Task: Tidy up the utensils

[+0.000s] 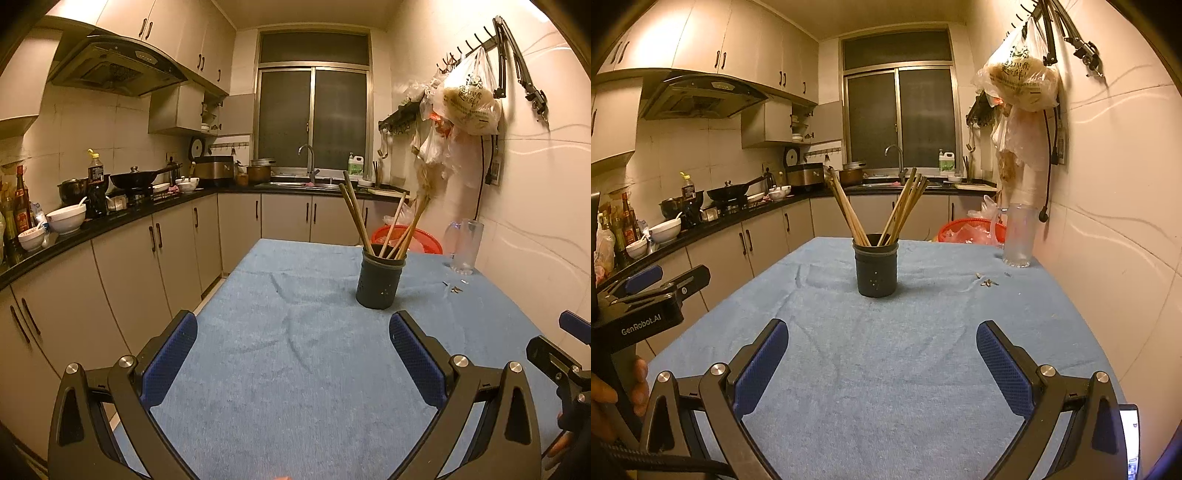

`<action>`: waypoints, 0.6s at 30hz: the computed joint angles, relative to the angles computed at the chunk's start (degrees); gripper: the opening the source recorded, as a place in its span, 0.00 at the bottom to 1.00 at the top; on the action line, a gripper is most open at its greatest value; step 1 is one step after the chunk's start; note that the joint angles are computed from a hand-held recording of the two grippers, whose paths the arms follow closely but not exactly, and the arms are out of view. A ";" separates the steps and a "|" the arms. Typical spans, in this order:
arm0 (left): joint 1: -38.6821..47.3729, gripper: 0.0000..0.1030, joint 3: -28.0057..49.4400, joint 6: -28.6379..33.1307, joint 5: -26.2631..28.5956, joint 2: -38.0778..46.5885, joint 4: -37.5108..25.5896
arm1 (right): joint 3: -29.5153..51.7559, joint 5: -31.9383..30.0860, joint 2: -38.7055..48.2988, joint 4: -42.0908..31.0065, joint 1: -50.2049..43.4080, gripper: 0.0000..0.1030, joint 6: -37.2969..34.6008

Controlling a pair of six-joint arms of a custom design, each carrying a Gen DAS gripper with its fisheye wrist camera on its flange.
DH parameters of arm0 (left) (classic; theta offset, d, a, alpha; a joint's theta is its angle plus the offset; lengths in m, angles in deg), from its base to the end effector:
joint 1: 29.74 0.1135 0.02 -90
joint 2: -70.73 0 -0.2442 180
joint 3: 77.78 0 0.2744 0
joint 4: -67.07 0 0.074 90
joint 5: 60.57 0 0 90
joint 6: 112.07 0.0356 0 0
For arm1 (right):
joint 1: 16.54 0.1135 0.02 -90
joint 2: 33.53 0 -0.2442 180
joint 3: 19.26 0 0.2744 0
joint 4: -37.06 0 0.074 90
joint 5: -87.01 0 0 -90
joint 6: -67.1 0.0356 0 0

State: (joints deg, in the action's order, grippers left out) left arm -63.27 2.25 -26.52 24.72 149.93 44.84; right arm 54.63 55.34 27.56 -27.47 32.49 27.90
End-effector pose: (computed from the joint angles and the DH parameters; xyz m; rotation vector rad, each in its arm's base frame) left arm 0.2938 -0.1912 0.3174 0.4387 1.9102 -0.3587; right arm 0.1717 0.1515 0.3153 0.4106 1.9578 -0.1844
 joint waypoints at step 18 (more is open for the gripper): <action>-0.65 1.00 0.11 -0.39 -1.29 -0.09 0.21 | 1.42 4.02 0.52 0.98 2.12 1.00 -4.00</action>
